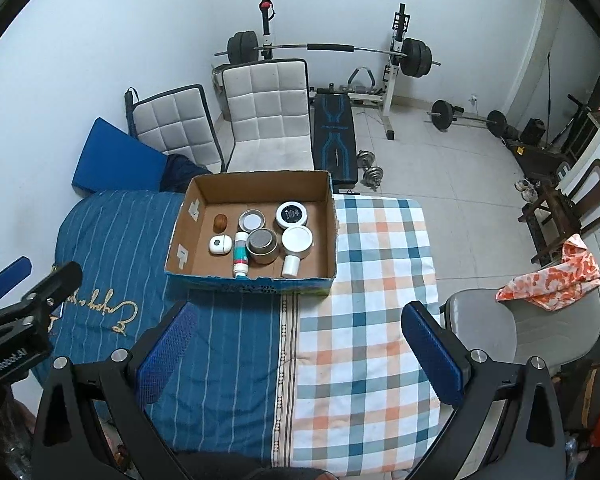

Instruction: Organize rigid objects

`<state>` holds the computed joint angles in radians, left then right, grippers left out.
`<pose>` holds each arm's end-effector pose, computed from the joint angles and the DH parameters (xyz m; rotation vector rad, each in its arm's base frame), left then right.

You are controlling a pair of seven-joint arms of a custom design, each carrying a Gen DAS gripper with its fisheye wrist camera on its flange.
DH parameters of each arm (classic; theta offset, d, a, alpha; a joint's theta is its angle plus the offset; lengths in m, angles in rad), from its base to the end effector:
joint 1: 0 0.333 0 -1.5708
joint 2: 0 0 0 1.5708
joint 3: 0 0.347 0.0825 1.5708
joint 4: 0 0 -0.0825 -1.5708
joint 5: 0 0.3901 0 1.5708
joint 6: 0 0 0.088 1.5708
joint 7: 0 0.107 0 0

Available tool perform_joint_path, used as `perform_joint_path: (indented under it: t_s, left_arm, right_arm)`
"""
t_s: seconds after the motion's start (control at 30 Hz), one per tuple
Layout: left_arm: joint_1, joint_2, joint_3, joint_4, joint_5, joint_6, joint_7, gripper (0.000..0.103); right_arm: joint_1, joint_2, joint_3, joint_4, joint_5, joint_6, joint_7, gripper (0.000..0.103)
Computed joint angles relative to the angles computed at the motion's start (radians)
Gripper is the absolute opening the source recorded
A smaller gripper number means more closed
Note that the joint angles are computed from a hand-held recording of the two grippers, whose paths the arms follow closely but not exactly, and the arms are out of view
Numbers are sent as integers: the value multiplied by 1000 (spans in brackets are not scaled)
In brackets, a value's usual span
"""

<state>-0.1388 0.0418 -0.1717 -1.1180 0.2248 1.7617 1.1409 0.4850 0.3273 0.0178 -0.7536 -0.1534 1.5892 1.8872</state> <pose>0.5342 -0.1466 0.8716 -1.9910 1.7166 -0.6261 0.5557 0.2832 0.8418 -2.0357 1.7567 -0.4424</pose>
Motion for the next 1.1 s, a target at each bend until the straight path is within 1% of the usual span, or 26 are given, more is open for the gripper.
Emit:
perform_joint_path:
  t_s: [0.2, 0.4, 0.67, 0.77, 1.1]
  left_arm:
    - [-3, 4, -1, 9, 11, 5, 1, 103]
    - [-3, 5, 0, 12, 9, 16, 2, 103]
    - [-6, 1, -2, 6, 10, 27, 8, 103]
    - [-4, -8, -1, -8, 12, 39, 8, 103]
    - [-2, -8, -1, 0, 3, 30, 12, 103]
  right_arm:
    - [0, -11, -3, -20, -10, 22, 6, 103]
    - [3, -12, -4, -11, -29, 26, 14, 103]
    - [13, 16, -11, 65, -38, 1, 14, 103]
    - [15, 12, -14, 64, -38, 5, 13, 103]
    - [22, 12, -16, 71, -50, 8, 8, 103]
